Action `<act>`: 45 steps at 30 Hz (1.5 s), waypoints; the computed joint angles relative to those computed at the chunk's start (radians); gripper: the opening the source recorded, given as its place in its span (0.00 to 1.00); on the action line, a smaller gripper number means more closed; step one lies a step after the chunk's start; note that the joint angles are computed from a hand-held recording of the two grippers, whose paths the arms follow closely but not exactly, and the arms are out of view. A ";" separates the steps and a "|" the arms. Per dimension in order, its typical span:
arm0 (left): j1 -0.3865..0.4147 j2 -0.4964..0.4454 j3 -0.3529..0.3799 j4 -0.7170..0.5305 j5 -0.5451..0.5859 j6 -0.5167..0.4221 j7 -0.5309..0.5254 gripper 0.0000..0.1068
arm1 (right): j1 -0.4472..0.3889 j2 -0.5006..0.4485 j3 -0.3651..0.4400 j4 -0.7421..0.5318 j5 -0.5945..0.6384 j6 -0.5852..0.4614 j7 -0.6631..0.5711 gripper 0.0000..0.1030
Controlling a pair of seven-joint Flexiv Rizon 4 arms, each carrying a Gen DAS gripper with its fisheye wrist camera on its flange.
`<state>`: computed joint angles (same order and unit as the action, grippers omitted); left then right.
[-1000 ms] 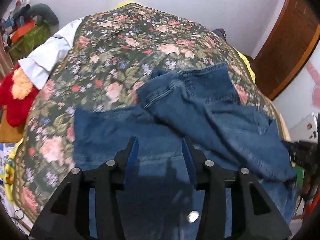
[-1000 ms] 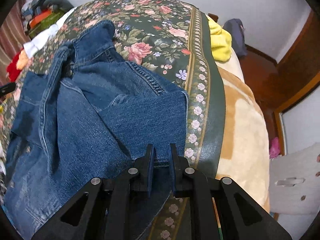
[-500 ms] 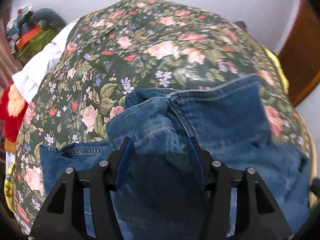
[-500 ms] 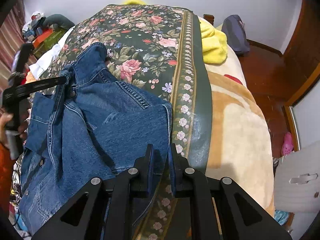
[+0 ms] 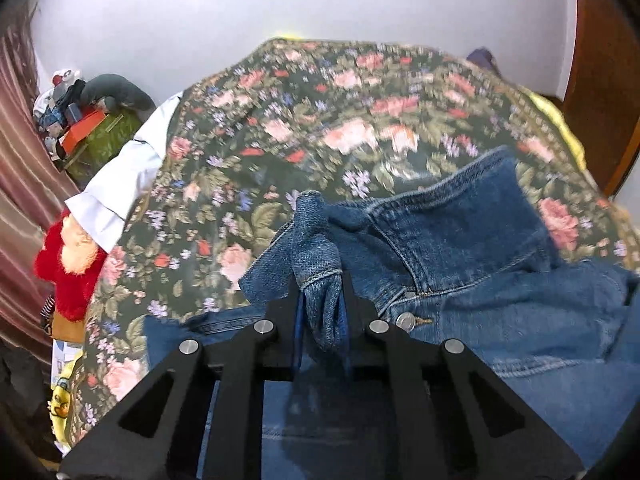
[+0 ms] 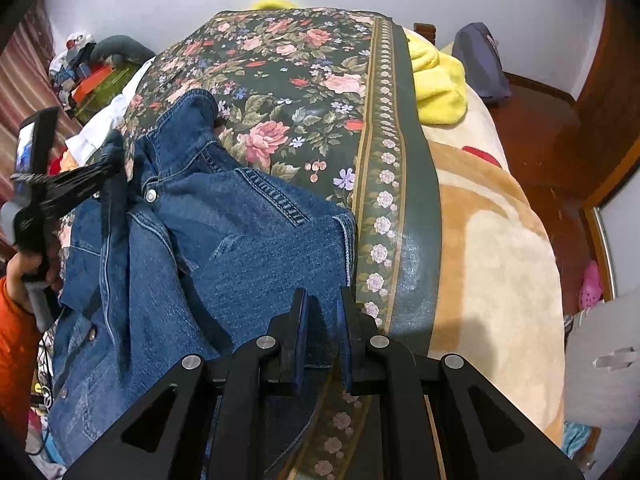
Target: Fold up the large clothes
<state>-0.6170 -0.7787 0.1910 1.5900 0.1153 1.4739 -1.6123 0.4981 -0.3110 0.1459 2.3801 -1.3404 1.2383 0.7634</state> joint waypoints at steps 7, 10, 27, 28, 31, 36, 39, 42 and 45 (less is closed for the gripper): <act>0.164 0.150 -0.152 0.240 -0.023 0.188 0.105 0.14 | 0.017 0.011 0.011 -0.019 0.061 -0.036 -0.065 0.09; 0.275 0.196 -0.246 0.352 -0.035 0.238 0.165 0.14 | 0.029 -0.049 0.045 -0.053 0.248 -0.066 -0.235 0.09; 0.678 0.181 -0.579 0.686 -0.114 0.229 0.361 0.29 | 0.143 -0.068 0.014 -0.076 0.429 -0.162 -0.298 0.09; 0.699 0.178 -0.597 0.694 -0.121 0.217 0.367 0.34 | 0.149 -0.065 0.016 -0.077 0.437 -0.173 -0.302 0.09; 0.784 0.176 -0.663 0.729 -0.139 0.195 0.388 0.47 | 0.160 -0.051 0.020 -0.071 0.448 -0.195 -0.297 0.09; 0.860 0.205 -0.710 0.764 -0.148 0.208 0.402 0.52 | 0.156 -0.011 0.011 -0.026 0.388 -0.146 -0.220 0.09; 0.887 0.206 -0.731 0.752 -0.158 0.198 0.404 0.57 | 0.142 0.008 0.006 -0.002 0.338 -0.107 -0.161 0.09; 0.856 0.185 -0.704 0.702 -0.189 0.162 0.397 0.57 | 0.130 0.018 0.017 0.004 0.321 -0.096 -0.159 0.09; 0.835 0.141 -0.704 0.640 -0.234 0.086 0.415 0.57 | 0.135 0.023 0.042 -0.009 0.362 -0.154 -0.205 0.09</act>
